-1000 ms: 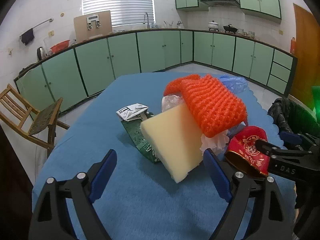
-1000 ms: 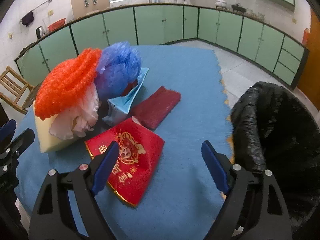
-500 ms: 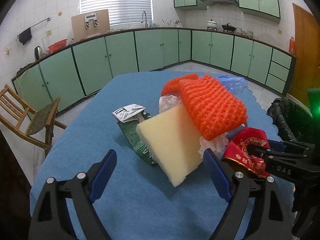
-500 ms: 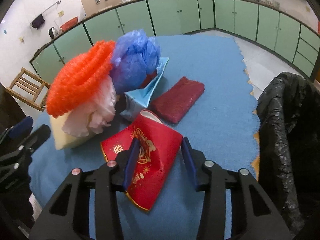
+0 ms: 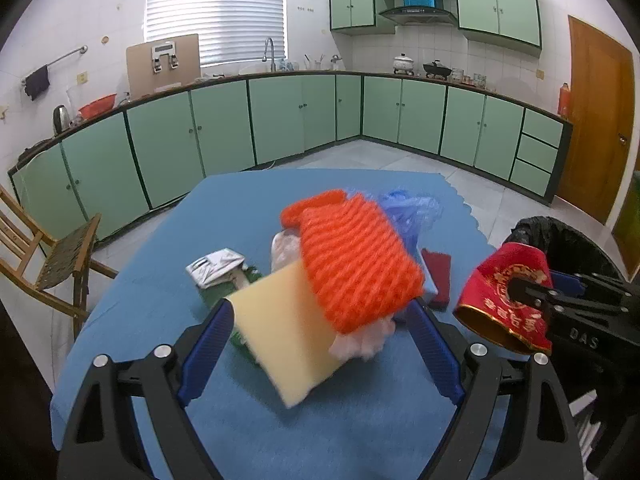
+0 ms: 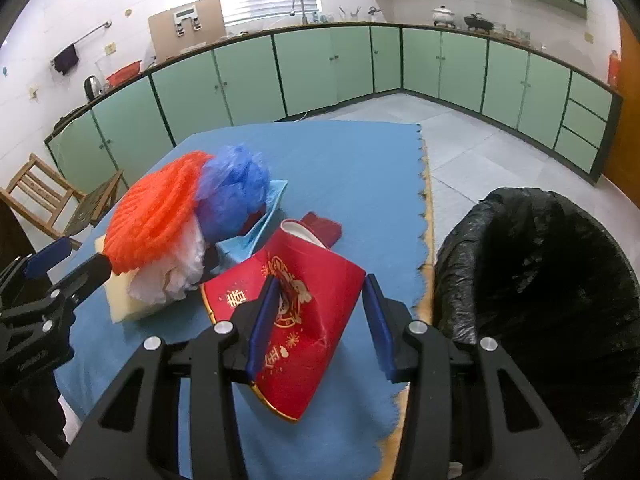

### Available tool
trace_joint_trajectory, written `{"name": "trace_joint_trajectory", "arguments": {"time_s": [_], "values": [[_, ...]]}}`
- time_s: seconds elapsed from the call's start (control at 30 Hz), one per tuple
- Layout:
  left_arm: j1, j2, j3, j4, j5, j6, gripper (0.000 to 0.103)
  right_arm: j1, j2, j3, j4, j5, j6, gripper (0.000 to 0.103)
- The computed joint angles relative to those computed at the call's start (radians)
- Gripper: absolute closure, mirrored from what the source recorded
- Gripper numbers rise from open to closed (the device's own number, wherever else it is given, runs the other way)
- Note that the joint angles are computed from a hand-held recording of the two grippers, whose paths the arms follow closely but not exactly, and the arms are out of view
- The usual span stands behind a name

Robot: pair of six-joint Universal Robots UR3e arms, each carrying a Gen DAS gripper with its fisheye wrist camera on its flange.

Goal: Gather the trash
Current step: 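Grasp the orange mesh net with the left gripper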

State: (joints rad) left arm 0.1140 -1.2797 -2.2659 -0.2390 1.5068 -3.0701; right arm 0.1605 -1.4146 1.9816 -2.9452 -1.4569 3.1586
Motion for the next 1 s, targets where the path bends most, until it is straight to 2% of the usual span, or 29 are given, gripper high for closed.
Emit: {"name": "trace_joint_trajectory", "arguments": {"time_s": [0.2,0.33,0.37,0.5,0.53,0.63,0.67,1.0], "values": [[-0.06,-0.149,0.112,0.027,0.039,-0.007,0.017,-0.013,0.001,-0.003,0.003,0.005,-0.01,0.061],[-0.054,-0.2,0.171,-0.027,0.01,0.0,0.028,-0.019,0.011,-0.01,0.004,0.012,-0.008,0.061],[-0.045,-0.202,0.177,-0.045,-0.013,0.006,0.033,-0.021,0.014,-0.011,0.005,0.013,-0.007,0.061],[0.001,-0.186,0.173,-0.09,-0.105,0.018,0.06,-0.019,0.023,-0.019,0.013,0.013,-0.005,0.061],[0.003,-0.182,0.167,-0.084,-0.106,0.018,0.063,-0.017,0.023,-0.02,0.015,0.011,-0.005,0.061],[0.027,-0.154,0.147,-0.079,-0.141,0.026,0.086,-0.012,0.016,-0.023,0.017,0.007,-0.006,0.061],[0.034,-0.146,0.146,-0.083,-0.154,0.027,0.089,-0.009,0.01,-0.025,0.018,0.005,-0.005,0.061],[0.095,0.001,0.144,-0.145,-0.215,0.01,0.092,-0.03,-0.112,-0.007,0.017,0.039,0.011,0.061]]}}
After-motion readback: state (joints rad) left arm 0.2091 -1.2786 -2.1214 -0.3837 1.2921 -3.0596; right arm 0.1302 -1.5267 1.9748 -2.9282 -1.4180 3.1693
